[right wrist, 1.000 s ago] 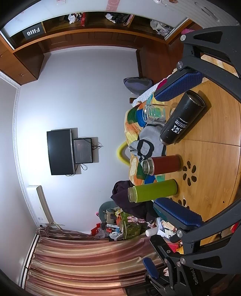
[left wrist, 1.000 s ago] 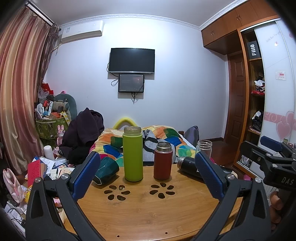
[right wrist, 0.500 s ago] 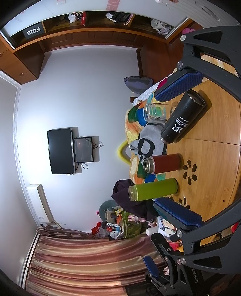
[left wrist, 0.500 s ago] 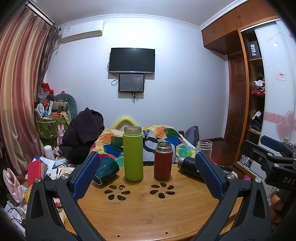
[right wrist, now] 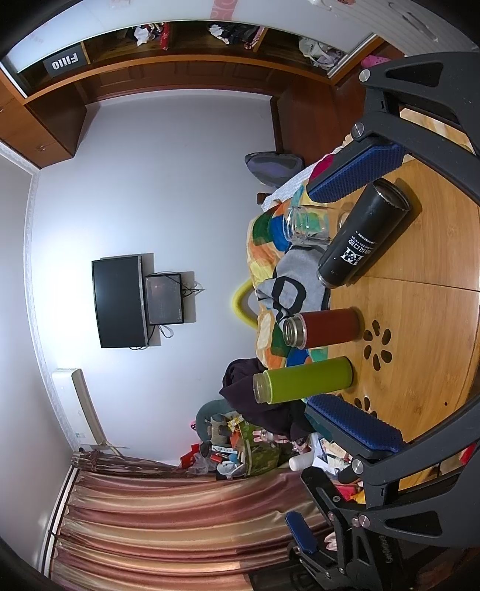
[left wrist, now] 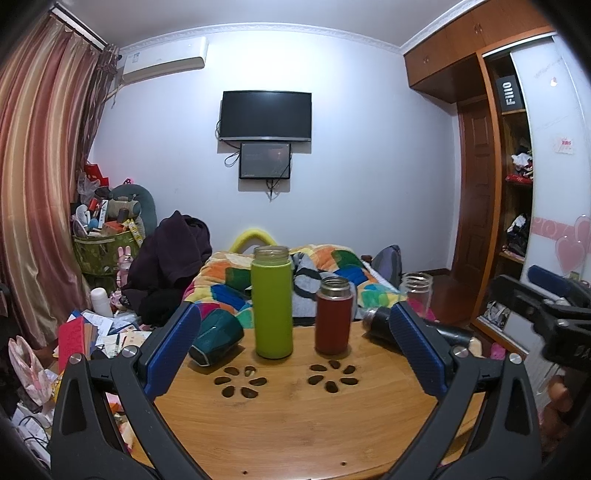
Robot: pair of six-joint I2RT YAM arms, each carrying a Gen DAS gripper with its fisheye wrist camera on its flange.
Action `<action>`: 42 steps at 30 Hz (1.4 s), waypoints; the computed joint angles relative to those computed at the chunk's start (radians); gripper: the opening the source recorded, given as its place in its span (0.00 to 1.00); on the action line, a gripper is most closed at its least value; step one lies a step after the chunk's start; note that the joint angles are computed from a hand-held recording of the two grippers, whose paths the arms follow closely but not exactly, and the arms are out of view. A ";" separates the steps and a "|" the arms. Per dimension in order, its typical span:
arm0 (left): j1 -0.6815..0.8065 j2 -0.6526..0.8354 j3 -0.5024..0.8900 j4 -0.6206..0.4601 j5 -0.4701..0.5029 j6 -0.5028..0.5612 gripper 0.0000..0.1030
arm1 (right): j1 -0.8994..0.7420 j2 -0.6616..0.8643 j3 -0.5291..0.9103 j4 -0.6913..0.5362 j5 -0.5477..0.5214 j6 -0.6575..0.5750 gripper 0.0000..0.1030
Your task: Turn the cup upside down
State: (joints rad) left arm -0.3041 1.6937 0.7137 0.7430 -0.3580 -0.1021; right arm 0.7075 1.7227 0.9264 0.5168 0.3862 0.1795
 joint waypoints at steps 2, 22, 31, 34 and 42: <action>0.043 0.033 0.034 -0.019 0.001 0.015 1.00 | -0.007 0.009 0.009 -0.009 -0.005 0.001 1.00; 0.386 0.900 1.374 -1.128 0.342 0.052 0.99 | -0.132 0.162 0.117 -0.125 -0.106 0.071 1.00; 0.383 0.944 1.423 -1.158 0.358 0.077 0.68 | -0.142 0.179 0.136 -0.149 -0.131 0.084 1.00; 0.383 0.910 1.366 -1.144 0.361 0.077 0.68 | -0.141 0.177 0.132 -0.149 -0.131 0.082 1.00; 0.333 0.717 1.026 -1.005 0.345 0.138 0.68 | -0.132 0.181 0.136 -0.158 -0.132 0.083 1.00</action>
